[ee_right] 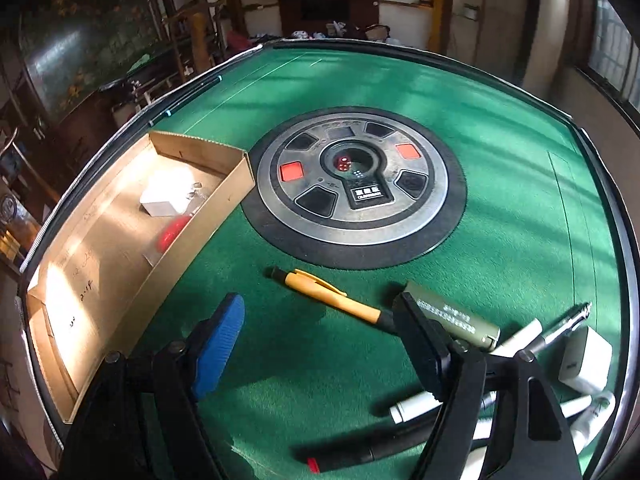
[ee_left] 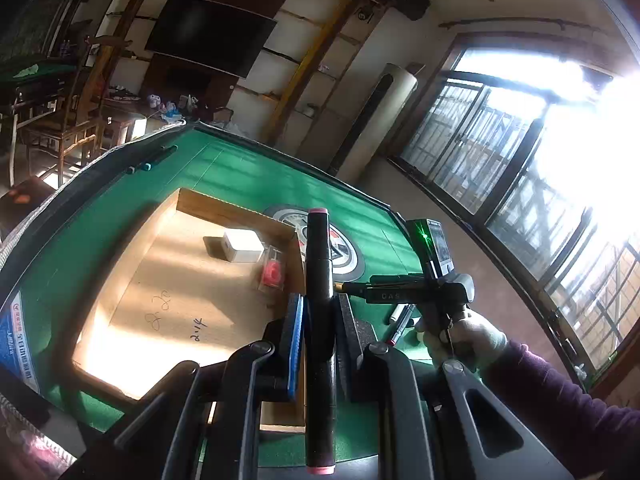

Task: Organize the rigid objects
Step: 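Carry the marker toward the box with the left tool while the right tool grasps the yellow pen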

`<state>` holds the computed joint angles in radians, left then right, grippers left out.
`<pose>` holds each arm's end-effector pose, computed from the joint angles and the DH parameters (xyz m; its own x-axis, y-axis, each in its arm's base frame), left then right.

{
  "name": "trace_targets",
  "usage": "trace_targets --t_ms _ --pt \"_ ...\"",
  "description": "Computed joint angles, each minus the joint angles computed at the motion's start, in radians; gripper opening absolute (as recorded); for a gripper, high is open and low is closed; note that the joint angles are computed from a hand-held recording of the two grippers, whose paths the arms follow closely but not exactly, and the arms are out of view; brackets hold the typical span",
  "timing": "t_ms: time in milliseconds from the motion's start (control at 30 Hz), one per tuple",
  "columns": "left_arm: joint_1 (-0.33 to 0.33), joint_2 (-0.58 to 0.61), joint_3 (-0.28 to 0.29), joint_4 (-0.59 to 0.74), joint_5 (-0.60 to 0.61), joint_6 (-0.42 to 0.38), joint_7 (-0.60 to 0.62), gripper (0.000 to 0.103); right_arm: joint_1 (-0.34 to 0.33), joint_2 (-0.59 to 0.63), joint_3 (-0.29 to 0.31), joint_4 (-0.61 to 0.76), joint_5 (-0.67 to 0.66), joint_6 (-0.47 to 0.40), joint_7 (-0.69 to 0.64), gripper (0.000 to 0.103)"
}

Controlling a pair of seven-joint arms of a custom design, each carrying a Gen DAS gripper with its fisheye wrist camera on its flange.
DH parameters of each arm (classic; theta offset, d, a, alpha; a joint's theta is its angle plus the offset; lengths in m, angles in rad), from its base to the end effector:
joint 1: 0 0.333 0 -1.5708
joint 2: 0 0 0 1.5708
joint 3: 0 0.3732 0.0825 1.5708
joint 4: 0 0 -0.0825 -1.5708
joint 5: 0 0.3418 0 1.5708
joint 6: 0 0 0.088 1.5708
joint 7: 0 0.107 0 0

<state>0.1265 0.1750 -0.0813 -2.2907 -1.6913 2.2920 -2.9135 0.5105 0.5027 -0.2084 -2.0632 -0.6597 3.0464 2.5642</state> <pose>0.5125 0.0022 0.3667 -0.5415 -0.6848 0.4877 -0.6620 -0.0102 -0.7494 0.5736 0.2433 0.3165 0.0072 -0.9998 -0.0183 -0.8615 0.0031 -0.5077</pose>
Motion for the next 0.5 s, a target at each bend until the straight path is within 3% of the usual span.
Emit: trace_targets --t_ms 67,100,200,267,333,367,400,500 --pt "0.006 0.012 0.005 0.007 -0.001 0.003 -0.007 0.015 -0.073 0.029 0.095 0.051 0.053 -0.092 -0.096 0.069" --pt "0.009 0.019 0.006 0.010 -0.002 0.006 -0.011 0.015 -0.097 0.043 0.127 0.067 0.088 -0.118 -0.139 0.060" --pt "0.014 0.045 0.006 0.026 0.008 0.015 -0.032 0.014 -0.073 0.042 0.092 0.046 0.085 -0.084 -0.106 0.044" --pt "0.014 0.058 0.001 0.038 0.021 0.023 -0.054 0.015 -0.072 0.032 0.087 0.027 0.101 -0.071 -0.086 0.028" --pt "0.018 0.065 -0.002 0.044 0.027 0.021 -0.063 0.015 -0.120 0.015 0.137 0.008 0.153 -0.078 -0.104 0.008" --pt "0.019 0.065 -0.003 0.043 0.027 0.022 -0.062 0.015 -0.153 0.009 0.172 -0.010 0.196 -0.058 -0.125 0.008" --pt "0.019 0.066 -0.005 0.045 0.026 0.025 -0.060 0.015 -0.154 0.005 0.171 -0.023 0.208 -0.042 -0.113 0.008" --pt "0.016 0.065 -0.009 0.043 0.021 0.040 -0.055 0.014 -0.032 -0.002 0.034 -0.063 0.179 0.018 -0.001 0.008"
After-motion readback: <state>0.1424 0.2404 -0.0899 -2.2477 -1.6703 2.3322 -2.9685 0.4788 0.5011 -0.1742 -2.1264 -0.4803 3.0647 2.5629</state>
